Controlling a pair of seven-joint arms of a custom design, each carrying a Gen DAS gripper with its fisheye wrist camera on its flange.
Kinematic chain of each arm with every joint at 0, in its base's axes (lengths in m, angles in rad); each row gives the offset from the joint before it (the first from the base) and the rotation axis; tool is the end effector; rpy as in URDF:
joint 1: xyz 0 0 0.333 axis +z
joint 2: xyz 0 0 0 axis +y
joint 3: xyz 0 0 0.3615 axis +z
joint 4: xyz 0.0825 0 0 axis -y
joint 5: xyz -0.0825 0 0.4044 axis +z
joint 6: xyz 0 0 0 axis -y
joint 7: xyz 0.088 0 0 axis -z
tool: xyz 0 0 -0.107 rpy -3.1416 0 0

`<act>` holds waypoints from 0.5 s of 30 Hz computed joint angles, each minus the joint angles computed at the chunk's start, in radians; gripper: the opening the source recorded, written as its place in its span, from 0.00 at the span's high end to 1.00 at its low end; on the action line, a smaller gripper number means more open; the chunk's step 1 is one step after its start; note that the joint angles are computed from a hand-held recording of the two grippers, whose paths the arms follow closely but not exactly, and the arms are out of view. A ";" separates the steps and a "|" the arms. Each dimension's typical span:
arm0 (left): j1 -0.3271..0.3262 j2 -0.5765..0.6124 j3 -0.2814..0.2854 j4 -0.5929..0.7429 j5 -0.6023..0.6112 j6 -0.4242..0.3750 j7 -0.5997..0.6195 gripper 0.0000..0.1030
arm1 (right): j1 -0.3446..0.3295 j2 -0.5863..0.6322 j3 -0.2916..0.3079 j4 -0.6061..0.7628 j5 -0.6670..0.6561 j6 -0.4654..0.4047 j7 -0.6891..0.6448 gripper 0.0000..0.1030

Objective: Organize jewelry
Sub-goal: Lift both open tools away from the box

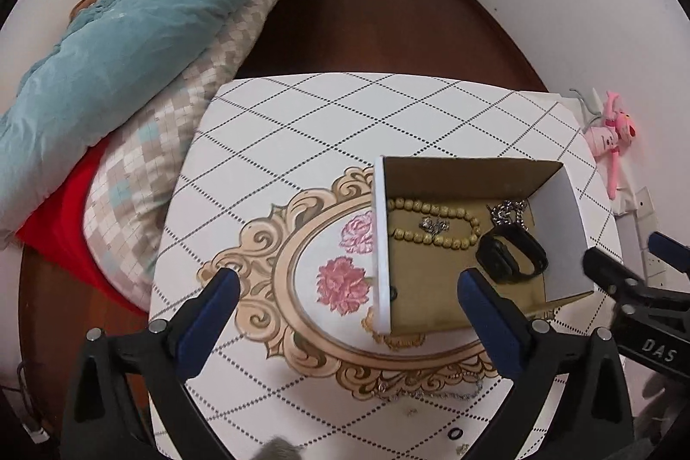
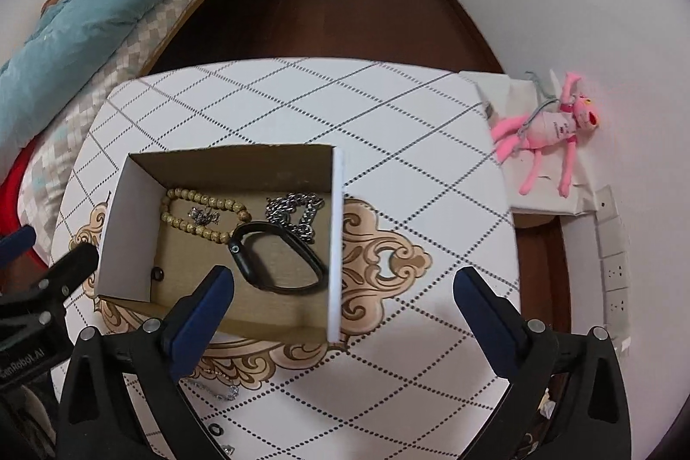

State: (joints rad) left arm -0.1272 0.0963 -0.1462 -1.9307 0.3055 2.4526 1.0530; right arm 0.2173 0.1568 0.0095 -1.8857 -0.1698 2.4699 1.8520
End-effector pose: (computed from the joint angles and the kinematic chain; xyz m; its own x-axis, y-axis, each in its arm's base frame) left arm 0.6174 -0.1699 0.5203 0.0615 -0.9976 -0.0326 -0.8862 -0.0396 -0.4615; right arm 0.6432 0.1485 0.5060 0.0483 -0.9984 0.0309 -0.9010 -0.0569 -0.4301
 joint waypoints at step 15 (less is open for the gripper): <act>0.002 -0.184 -0.040 -0.132 0.133 0.051 -0.148 0.00 | -0.024 -0.221 0.019 -0.208 -0.127 0.138 0.152 0.00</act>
State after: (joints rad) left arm -0.1249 -0.0873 -0.1858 -2.0627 0.4384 2.5036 0.9050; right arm 0.1934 -0.0639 0.0288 -2.0933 -0.2971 2.6075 2.0036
